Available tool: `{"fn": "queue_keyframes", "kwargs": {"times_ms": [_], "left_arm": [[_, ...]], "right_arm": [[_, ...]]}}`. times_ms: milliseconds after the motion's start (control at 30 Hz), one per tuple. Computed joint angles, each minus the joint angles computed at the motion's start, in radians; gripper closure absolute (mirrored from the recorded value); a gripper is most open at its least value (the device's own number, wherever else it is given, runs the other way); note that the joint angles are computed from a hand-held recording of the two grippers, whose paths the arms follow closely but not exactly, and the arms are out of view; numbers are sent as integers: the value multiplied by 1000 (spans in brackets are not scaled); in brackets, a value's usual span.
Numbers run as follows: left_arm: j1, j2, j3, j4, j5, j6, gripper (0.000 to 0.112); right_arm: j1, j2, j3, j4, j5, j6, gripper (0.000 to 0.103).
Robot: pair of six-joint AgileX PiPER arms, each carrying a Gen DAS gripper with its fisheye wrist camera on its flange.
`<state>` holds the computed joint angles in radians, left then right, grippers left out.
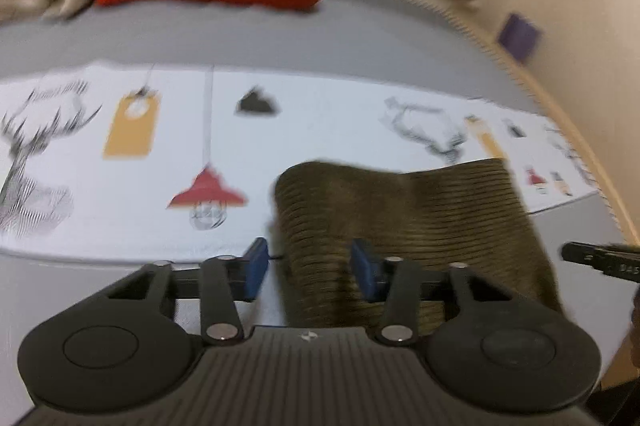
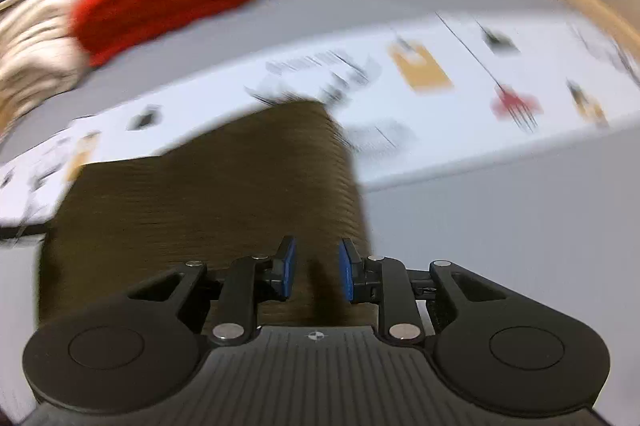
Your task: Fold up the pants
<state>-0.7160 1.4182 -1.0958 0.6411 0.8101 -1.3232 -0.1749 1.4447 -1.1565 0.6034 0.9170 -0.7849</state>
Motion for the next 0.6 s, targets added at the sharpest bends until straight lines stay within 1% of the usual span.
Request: {"fn": "queue_keyframes", "kwargs": {"times_ms": [33, 67, 100, 133, 167, 200, 233, 267, 333, 367, 400, 433, 467, 500, 533, 567, 600], "left_arm": [[-8, -3, 7, -7, -41, 23, 85], [-18, -1, 9, -35, -67, 75, 88], [-28, 26, -6, -91, -53, 167, 89], [-30, 86, -42, -141, 2, 242, 89], [-44, 144, -69, -156, 66, 278, 89], [-60, 166, -75, -146, 89, 273, 89], [-67, 170, -87, -135, 101, 254, 89], [-62, 169, -109, -146, 115, 247, 89], [-48, 141, -111, -145, 94, 212, 88], [-53, 119, -94, -113, 78, 169, 88], [-50, 104, -82, -79, 64, 131, 88], [-46, 105, -88, -56, 67, 106, 88], [-44, 108, -93, -26, 69, 68, 88], [-45, 106, -89, 10, 62, 22, 88], [-42, 111, -89, 35, 54, -8, 88], [-36, 124, -99, 49, 51, -24, 88], [-41, 137, -118, 63, 66, -40, 88]], "right_arm": [[-9, -13, 3, 36, 27, -67, 77], [-25, -17, 7, 69, 79, -143, 77], [-33, -5, 1, 75, 139, -182, 76], [-30, 16, -9, 48, 202, -195, 74], [-6, 35, -5, -10, 229, -189, 73], [34, 47, 15, -103, 216, -172, 73], [59, 35, 58, -157, 163, -180, 73], [68, 30, 70, -171, 150, -194, 72], [51, 48, 9, -127, 186, -145, 72], [47, 48, 12, -119, 184, -154, 72], [27, 56, -20, -71, 199, -137, 71], [10, 59, -40, -13, 190, -131, 70], [8, 50, -33, 29, 161, -126, 69], [18, 64, -61, 75, 99, -98, 69], [22, 58, -50, 82, 76, -89, 69], [40, 72, -62, 90, 33, -71, 69], [71, 108, -91, 101, -37, -71, 69]]}}
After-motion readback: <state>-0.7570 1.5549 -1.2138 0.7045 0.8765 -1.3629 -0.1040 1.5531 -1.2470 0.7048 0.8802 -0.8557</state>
